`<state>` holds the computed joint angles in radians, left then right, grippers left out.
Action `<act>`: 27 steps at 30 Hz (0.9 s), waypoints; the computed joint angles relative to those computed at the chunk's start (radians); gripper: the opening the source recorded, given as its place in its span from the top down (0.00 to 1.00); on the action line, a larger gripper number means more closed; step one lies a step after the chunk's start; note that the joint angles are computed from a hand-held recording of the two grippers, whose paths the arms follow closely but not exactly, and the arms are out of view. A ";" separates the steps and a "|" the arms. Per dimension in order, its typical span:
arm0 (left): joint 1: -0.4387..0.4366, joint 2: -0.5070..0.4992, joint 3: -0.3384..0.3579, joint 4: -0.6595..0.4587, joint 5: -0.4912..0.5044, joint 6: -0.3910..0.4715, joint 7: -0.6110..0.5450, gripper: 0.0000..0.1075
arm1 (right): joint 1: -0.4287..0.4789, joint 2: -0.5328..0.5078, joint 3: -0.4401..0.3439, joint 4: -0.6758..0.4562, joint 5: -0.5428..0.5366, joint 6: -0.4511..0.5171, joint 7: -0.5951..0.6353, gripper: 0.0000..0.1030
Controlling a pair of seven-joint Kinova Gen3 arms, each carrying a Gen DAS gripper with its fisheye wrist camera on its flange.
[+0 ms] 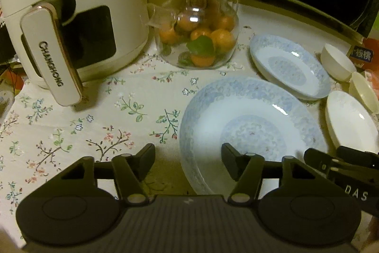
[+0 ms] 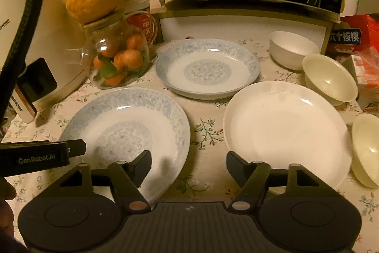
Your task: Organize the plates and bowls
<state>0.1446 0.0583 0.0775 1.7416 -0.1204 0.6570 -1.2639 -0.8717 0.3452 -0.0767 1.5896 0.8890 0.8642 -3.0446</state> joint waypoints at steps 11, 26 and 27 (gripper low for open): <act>-0.004 0.012 -0.003 0.042 0.024 -0.100 -0.011 0.55 | 0.013 0.024 0.031 0.014 0.002 -0.080 -0.065 0.55; -0.014 0.007 -0.005 0.076 0.072 -0.173 -0.060 0.70 | 0.022 0.012 0.041 0.041 0.030 -0.176 -0.115 0.84; -0.014 0.004 -0.006 0.079 0.070 -0.176 -0.057 0.74 | 0.019 0.011 0.044 0.045 0.036 -0.181 -0.123 0.83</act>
<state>0.1306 0.0627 0.0711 1.8209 -0.0500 0.4814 -1.3206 -0.8528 0.3566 -0.0323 1.6342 0.9249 0.6837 -3.1679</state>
